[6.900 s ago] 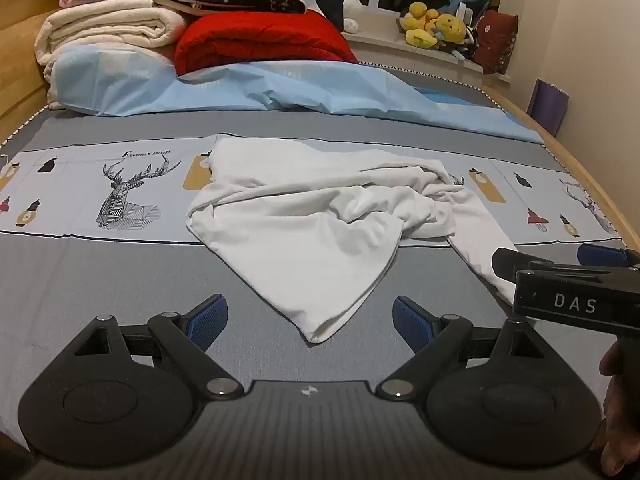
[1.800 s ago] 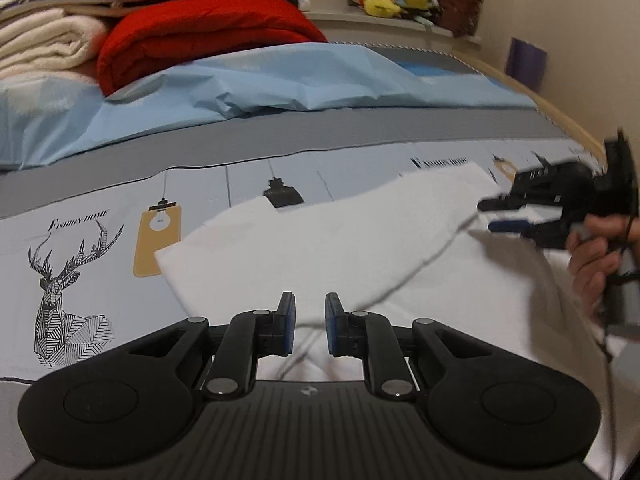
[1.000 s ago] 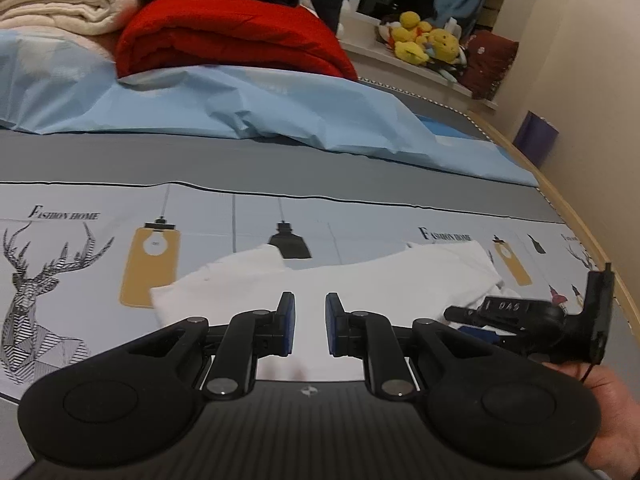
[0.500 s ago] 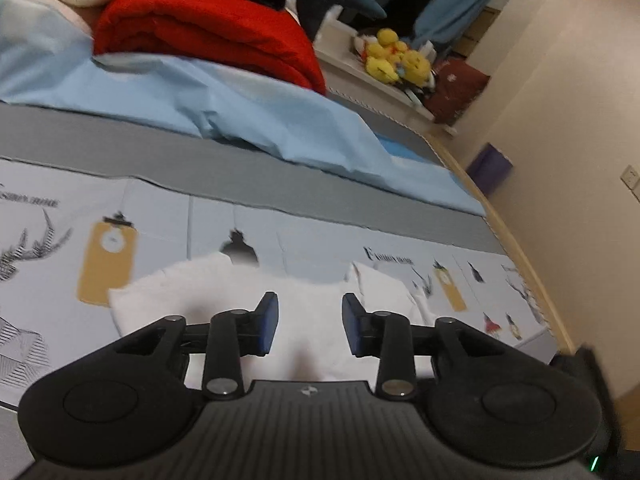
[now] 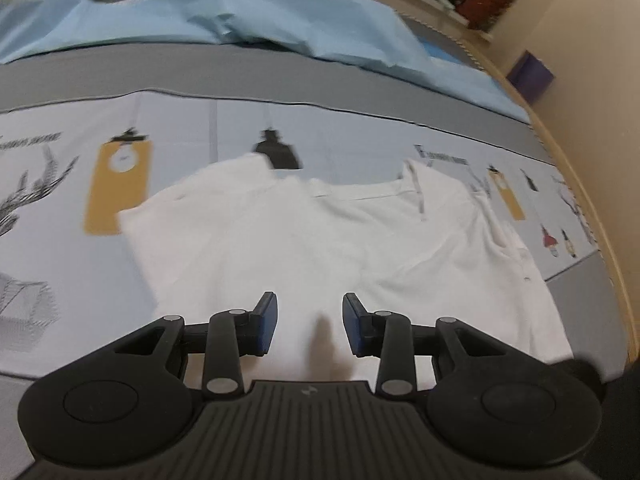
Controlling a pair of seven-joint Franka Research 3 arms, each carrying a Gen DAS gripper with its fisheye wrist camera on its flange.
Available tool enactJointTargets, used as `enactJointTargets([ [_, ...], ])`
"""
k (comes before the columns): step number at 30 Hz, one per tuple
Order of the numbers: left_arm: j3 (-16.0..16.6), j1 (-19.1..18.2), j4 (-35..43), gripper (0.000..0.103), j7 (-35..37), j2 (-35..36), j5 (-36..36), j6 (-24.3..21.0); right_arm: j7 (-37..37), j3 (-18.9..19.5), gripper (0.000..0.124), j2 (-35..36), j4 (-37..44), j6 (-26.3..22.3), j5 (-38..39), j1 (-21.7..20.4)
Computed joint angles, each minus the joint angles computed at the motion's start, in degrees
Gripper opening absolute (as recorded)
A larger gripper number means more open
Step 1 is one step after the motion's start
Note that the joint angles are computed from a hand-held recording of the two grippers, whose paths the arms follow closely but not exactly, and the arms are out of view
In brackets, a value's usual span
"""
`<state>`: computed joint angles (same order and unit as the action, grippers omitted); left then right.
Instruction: Fold small clothes
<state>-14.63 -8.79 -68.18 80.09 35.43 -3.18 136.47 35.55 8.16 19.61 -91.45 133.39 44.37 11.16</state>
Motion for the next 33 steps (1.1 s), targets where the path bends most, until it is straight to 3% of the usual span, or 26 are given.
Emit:
enactJointTargets([
  [2,-0.31,-0.83,3.08,0.039,1.09,2.28,0.50,-0.33,2.70,-1.40,0.035,-0.84,-0.05,-0.38,-1.38,-0.63],
  [5,0.57,-3.78,8.89,0.040,0.86,6.66,2.87,-2.45,11.85,-4.87,0.035,-1.29,-0.83,3.14,-10.01,0.47],
  [8,3.96,-8.19,13.78,0.038,0.32,10.29,9.25,-6.05,26.19,-9.47,0.035,-1.23,-2.83,7.93,-22.86,2.18],
  [9,5.15,-9.46,14.89,0.033,0.96,11.09,11.85,-7.39,31.48,-10.86,0.035,-0.73,-2.57,8.68,-26.28,2.52],
  [10,6.30,-10.35,14.27,0.011,1.15,10.86,14.26,-7.41,36.71,-12.13,0.035,-0.40,-2.38,9.08,-28.76,2.57],
  [11,6.89,-10.40,12.93,0.005,0.49,10.05,15.50,-6.77,42.58,-13.48,0.035,0.35,-1.61,9.36,-30.61,2.42],
  [15,8.61,-6.89,3.40,0.004,-6.31,2.19,17.28,-0.34,60.58,-17.85,0.043,-0.46,-4.12,13.24,-37.91,2.14],
  [18,14.14,-6.36,-5.45,0.004,-13.66,-5.64,26.83,3.72,69.32,-19.32,0.044,0.29,-3.96,13.44,-42.14,1.40],
  [20,17.97,-6.18,-10.04,0.004,-19.88,-9.77,33.94,3.00,73.02,-19.40,0.044,1.34,-3.31,12.79,-44.13,0.56],
  [22,22.18,-6.47,-13.90,0.004,-27.66,-13.05,42.48,0.03,75.02,-18.82,0.044,1.61,-3.08,11.49,-45.55,-0.55],
  [25,26.73,-7.50,-16.52,0.003,-36.67,-14.79,55.63,-8.55,76.34,-17.89,0.044,1.63,-3.51,9.40,-48.07,-2.33],
  [29,27.69,-5.94,-15.73,0.003,-42.63,-14.25,59.78,-20.33,77.93,-17.37,0.047,3.05,-2.46,6.18,-51.40,-3.19],
  [31,27.36,-5.19,-13.02,0.005,-43.60,-12.36,59.82,-27.27,77.90,-16.93,0.055,3.18,-2.37,4.90,-51.77,-3.73],
  [33,25.51,-3.14,-13.60,0.013,-45.15,-13.73,57.05,-26.68,78.28,-16.85,0.060,3.04,-2.70,4.57,-52.65,-3.84],
])
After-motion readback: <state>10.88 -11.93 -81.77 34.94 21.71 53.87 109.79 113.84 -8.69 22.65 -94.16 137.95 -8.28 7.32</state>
